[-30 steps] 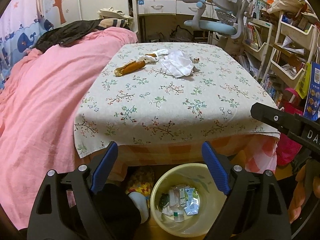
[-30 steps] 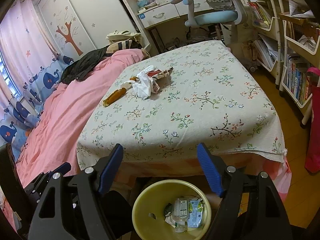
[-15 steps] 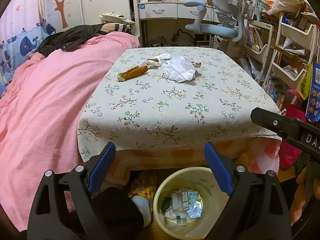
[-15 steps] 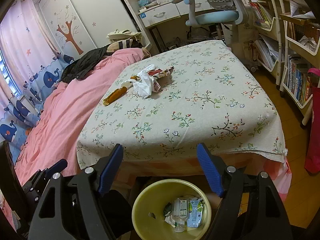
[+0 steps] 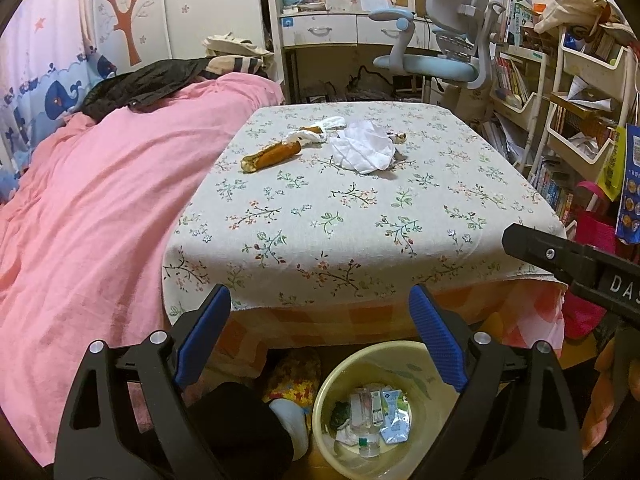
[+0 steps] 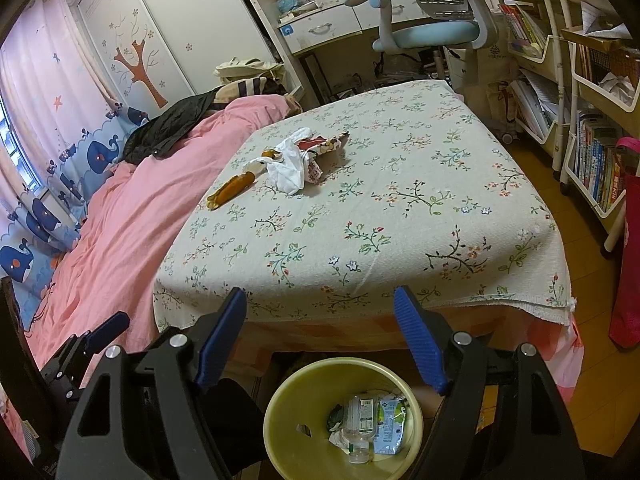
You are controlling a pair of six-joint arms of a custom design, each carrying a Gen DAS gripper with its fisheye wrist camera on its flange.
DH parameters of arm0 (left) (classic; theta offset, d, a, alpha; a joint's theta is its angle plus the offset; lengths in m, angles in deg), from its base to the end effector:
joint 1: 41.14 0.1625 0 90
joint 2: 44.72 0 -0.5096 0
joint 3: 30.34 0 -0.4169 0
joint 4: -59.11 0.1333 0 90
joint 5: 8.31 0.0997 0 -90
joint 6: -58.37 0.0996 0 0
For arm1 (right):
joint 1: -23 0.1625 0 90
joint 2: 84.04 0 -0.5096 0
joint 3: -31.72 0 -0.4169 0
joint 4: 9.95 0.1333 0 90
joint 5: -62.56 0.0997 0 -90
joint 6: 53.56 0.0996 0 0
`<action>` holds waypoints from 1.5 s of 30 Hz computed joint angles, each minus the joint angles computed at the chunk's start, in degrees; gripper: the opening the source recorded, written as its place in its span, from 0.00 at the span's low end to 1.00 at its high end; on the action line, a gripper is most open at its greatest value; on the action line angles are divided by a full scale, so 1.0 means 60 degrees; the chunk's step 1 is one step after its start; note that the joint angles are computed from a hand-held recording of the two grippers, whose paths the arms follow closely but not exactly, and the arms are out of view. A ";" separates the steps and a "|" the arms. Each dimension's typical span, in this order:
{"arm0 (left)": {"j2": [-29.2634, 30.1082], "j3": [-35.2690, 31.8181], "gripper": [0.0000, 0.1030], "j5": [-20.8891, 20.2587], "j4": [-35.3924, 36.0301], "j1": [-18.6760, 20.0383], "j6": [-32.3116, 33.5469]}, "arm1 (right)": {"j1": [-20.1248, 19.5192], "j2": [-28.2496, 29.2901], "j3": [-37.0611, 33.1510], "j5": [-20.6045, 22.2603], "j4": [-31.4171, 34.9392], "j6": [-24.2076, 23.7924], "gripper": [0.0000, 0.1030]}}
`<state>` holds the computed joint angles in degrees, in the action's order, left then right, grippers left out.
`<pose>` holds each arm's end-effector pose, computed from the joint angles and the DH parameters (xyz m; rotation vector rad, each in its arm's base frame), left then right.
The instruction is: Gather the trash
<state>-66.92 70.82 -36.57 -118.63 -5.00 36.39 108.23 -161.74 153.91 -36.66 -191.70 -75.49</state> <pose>-0.4005 -0.5662 -0.0855 0.5078 2.1459 -0.9427 0.0715 -0.5537 0.3747 0.2976 -2.5879 1.0598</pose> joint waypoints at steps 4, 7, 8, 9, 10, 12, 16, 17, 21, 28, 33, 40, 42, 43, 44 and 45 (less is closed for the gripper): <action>0.0038 -0.0021 0.84 0.0075 -0.0142 -0.0012 0.0167 | 0.0003 0.0000 -0.0002 -0.0006 0.0011 -0.0002 0.71; 0.0063 -0.0022 0.85 0.0112 -0.0295 -0.0015 0.0297 | 0.0006 0.0002 -0.0001 -0.0006 0.0002 0.0013 0.71; 0.0075 -0.0026 0.84 0.0124 -0.0352 -0.0015 0.0343 | 0.0008 0.0006 -0.0003 -0.0008 0.0001 0.0012 0.71; 0.0083 -0.0032 0.84 0.0134 -0.0390 -0.0017 0.0378 | 0.0008 0.0006 -0.0003 -0.0008 0.0001 0.0012 0.71; 0.0089 -0.0027 0.85 0.0142 -0.0419 -0.0024 0.0397 | 0.0010 0.0008 -0.0005 -0.0011 0.0005 0.0009 0.71; 0.0103 -0.0026 0.84 0.0162 -0.0497 -0.0035 0.0464 | 0.0010 0.0004 -0.0003 -0.0010 0.0011 0.0008 0.71; 0.0110 -0.0020 0.85 0.0153 -0.0583 -0.0034 0.0556 | 0.0014 0.0018 -0.0002 -0.0015 -0.0004 0.0002 0.71; 0.0111 -0.0021 0.85 0.0162 -0.0599 -0.0035 0.0563 | 0.0014 0.0017 0.0001 -0.0018 -0.0004 0.0005 0.71; 0.0105 -0.0031 0.85 0.0166 -0.0561 -0.0033 0.0532 | 0.0020 0.0018 0.0002 -0.0025 -0.0008 -0.0002 0.71; 0.0095 -0.0046 0.85 0.0176 -0.0496 -0.0030 0.0467 | 0.0028 0.0026 -0.0001 -0.0034 -0.0013 0.0008 0.71; 0.0089 -0.0047 0.85 0.0173 -0.0507 -0.0025 0.0479 | 0.0033 0.0029 -0.0001 -0.0041 -0.0015 0.0011 0.71; -0.0059 -0.0171 0.85 0.0109 -0.0691 0.0116 0.0634 | 0.0209 0.0139 -0.0159 -0.0102 0.0010 -0.0389 0.71; -0.0117 -0.0322 0.85 0.0198 -0.0982 0.0201 0.0986 | 0.0360 0.0205 -0.0338 -0.0111 0.0018 -0.0706 0.71; -0.0116 -0.0428 0.85 0.0262 -0.1067 0.0242 0.1148 | 0.0414 0.0234 -0.0445 -0.0073 0.0079 -0.0811 0.71; -0.0122 -0.0519 0.85 0.0296 -0.1160 0.0289 0.1314 | 0.0453 0.0264 -0.0533 -0.0050 0.0140 -0.0890 0.71; -0.0130 -0.0640 0.85 0.0303 -0.1205 0.0357 0.1495 | 0.0501 0.0320 -0.0661 -0.0054 0.0209 -0.1016 0.71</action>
